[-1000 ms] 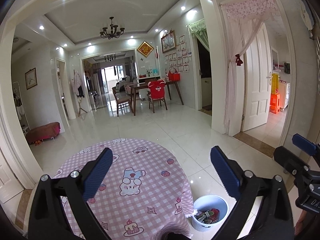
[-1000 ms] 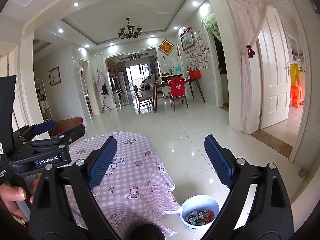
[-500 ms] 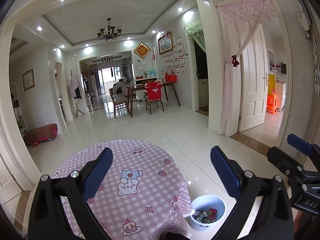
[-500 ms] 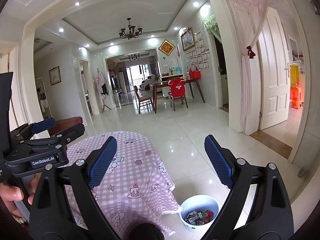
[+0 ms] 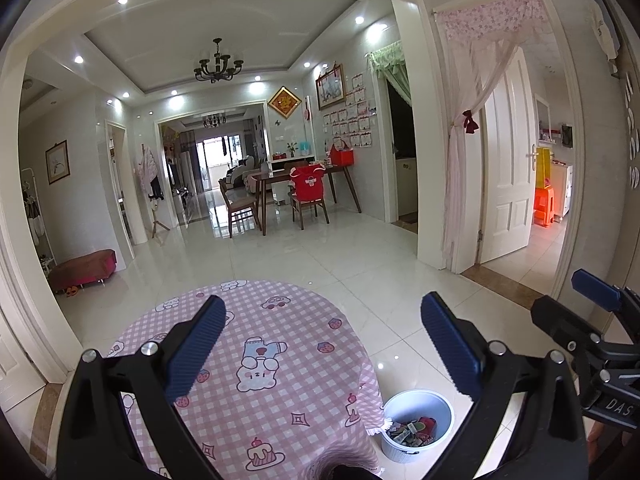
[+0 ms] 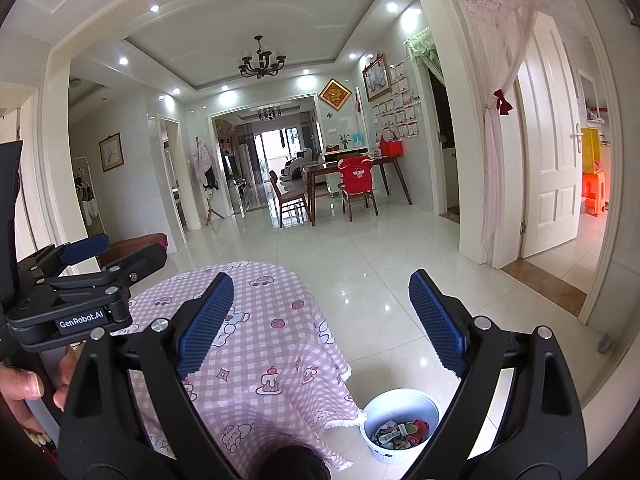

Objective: Collect trash

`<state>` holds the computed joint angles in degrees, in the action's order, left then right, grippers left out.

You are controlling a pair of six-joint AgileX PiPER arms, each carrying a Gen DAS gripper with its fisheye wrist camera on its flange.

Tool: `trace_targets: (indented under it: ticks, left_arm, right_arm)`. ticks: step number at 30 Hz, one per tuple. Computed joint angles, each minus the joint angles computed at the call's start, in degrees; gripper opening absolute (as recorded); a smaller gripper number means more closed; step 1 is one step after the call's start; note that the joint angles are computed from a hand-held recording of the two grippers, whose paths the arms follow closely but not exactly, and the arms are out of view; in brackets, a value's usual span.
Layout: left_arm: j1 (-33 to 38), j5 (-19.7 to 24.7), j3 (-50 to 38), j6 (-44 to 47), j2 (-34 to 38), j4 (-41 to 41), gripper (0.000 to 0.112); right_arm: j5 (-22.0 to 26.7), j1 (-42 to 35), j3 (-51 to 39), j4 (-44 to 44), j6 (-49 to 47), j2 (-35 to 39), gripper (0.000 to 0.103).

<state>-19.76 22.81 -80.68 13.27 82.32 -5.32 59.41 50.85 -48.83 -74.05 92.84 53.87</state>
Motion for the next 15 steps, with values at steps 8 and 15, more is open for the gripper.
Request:
trace_targets:
  ticks: [8,15]
  left_arm:
    - [0.2,-0.2,0.2,-1.8,0.4,2.2,0.096]
    - [1.0,-0.2,0.6,-0.8,0.3,1.3,0.096]
  right_arm:
    - [-3.1,-2.1,0.5,0.0,0.2,0.5,0.088]
    - [-5.4,-3.7,0.4,0.2,0.7,1.6,0.088]
